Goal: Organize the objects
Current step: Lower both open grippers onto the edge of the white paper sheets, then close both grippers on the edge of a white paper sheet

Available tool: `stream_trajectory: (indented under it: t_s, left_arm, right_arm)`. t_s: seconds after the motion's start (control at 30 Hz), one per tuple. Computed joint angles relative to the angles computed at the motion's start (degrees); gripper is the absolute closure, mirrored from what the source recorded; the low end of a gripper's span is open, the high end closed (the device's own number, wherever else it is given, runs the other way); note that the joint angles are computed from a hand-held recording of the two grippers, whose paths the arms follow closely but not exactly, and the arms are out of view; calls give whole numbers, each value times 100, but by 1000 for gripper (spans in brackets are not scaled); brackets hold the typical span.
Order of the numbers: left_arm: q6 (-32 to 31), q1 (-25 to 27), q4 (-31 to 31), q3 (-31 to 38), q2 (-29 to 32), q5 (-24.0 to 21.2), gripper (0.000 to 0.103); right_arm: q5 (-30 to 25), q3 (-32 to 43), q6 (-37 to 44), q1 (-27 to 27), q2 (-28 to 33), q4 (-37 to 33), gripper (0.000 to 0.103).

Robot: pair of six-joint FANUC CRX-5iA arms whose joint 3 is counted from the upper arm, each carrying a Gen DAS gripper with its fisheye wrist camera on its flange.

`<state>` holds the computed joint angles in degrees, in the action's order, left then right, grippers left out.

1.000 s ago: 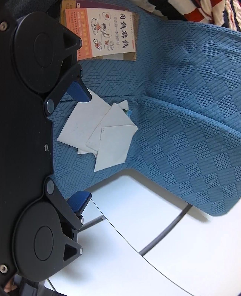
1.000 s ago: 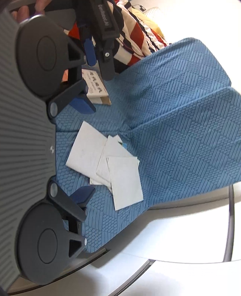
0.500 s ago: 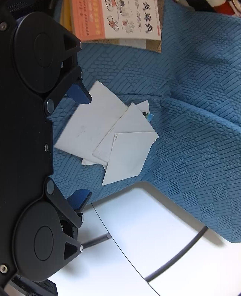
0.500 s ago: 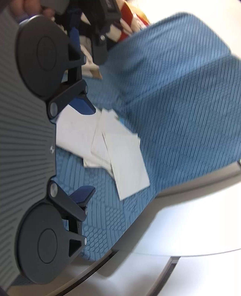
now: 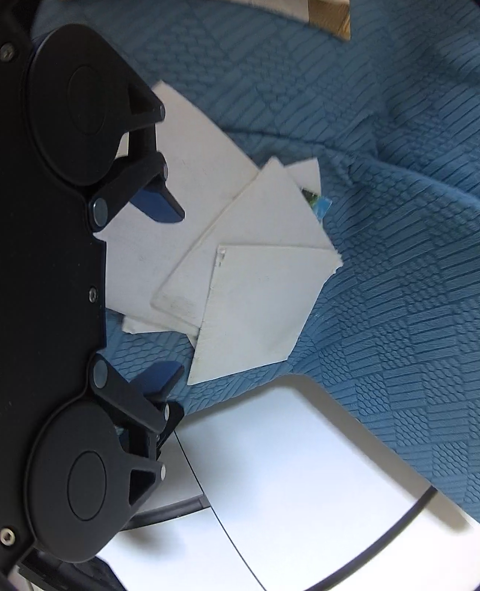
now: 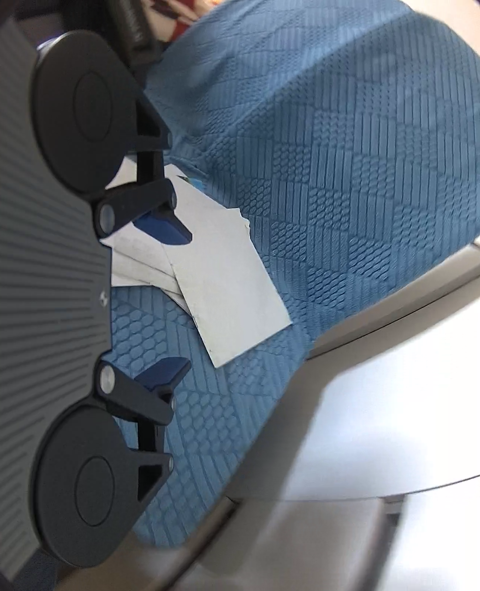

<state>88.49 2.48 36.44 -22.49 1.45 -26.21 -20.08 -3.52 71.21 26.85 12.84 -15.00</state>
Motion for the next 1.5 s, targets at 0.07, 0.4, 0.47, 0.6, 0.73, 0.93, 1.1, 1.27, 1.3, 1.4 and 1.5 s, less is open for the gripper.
stream_trajectory:
  t_s: [0.07, 0.4, 0.47, 0.6, 0.73, 0.93, 1.1, 1.27, 1.3, 1.4, 1.5]
  left_arm:
    - [-472, -56, 557, -43, 173, 152, 43]
    - [-790, -47, 1066, 590, 1089, 576, 73]
    - [-544, 38, 860, 852, 1296, 369, 81]
    - [-254, 96, 337, 1312, 1581, 31, 85]
    - [-290, 105, 184, 1511, 1711, -190, 89]
    - [-496, 86, 17, 1629, 1772, -300, 90]
    - [-535, 57, -125, 1641, 1741, -293, 91]
    - [-361, -8, -396, 1670, 1718, -204, 92]
    - [-325, -18, -467, 1689, 1713, -208, 92]
    - [-359, -19, -464, 1721, 1713, -282, 92]
    - [-411, -4, -385, 1724, 1724, -321, 92]
  right_arm:
    - [-486, 528, 731, -288, 262, -1126, 39]
    - [-1691, 1730, 895, -795, 1138, -2831, 48]
    - [-1769, 1812, 834, -838, 1221, -2976, 48]
    - [-1890, 1925, 662, -915, 1364, -3210, 48]
    - [-1835, 1907, 635, -944, 1376, -3342, 49]
    - [-1647, 1883, 549, -977, 1400, -3489, 49]
    - [-1440, 1871, 511, -1060, 1437, -3766, 47]
    - [-1291, 1903, 1108, -1173, 1469, -4277, 46]
    - [-1300, 1920, 1313, -1242, 1488, -4532, 46]
    - [-1401, 1931, 2149, -1505, 1522, -5529, 46]
    - [-1637, 2085, 2466, -1575, 1644, -5831, 48]
